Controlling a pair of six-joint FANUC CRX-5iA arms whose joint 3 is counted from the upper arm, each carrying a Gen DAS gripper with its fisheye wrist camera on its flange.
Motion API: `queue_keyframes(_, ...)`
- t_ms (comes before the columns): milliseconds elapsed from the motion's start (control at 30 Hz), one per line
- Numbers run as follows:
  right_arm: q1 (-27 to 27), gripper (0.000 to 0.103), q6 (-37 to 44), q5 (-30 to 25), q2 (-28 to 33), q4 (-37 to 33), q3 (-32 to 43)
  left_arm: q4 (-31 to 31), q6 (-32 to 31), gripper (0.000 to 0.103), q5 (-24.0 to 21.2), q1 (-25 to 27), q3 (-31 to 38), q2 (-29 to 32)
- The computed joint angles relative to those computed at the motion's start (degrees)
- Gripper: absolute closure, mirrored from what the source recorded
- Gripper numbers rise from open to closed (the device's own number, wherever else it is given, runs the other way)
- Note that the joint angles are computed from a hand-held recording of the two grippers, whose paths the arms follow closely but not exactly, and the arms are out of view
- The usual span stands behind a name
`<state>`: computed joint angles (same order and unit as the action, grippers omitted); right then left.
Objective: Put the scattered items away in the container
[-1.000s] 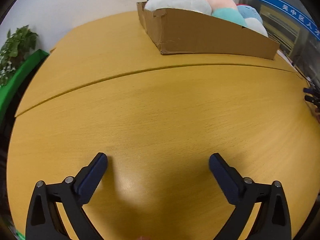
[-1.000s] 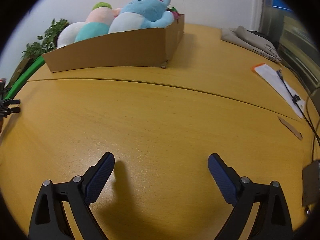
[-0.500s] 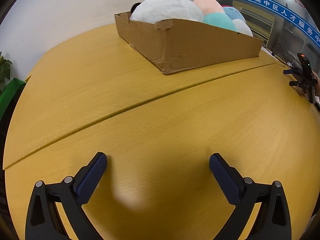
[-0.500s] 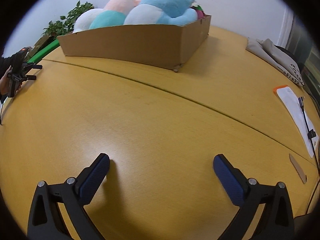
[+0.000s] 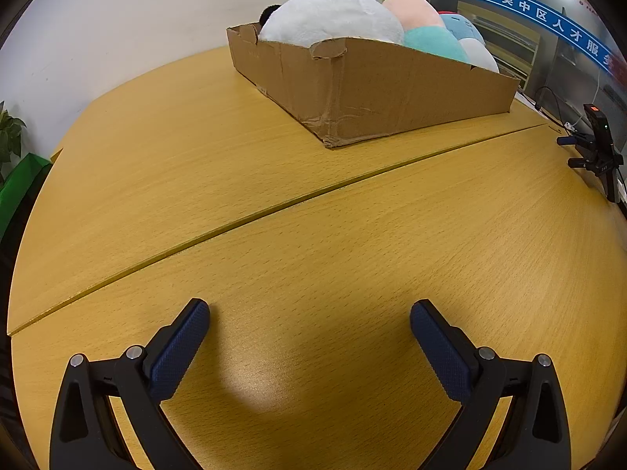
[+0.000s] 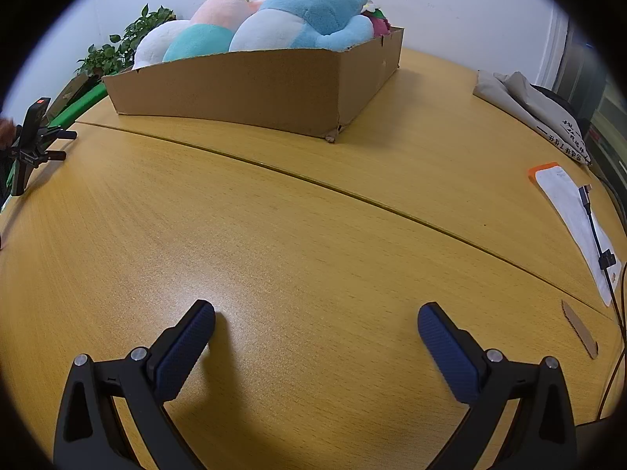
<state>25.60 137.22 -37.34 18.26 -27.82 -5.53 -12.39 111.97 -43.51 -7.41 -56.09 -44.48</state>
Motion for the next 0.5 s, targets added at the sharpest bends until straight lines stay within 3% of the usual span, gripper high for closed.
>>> queue_keyframes(500,0.1,0.0,0.0,0.2,0.0,-0.1,-0.2,-0.1,0.3,0.0,0.0,0.0,0.1,0.2)
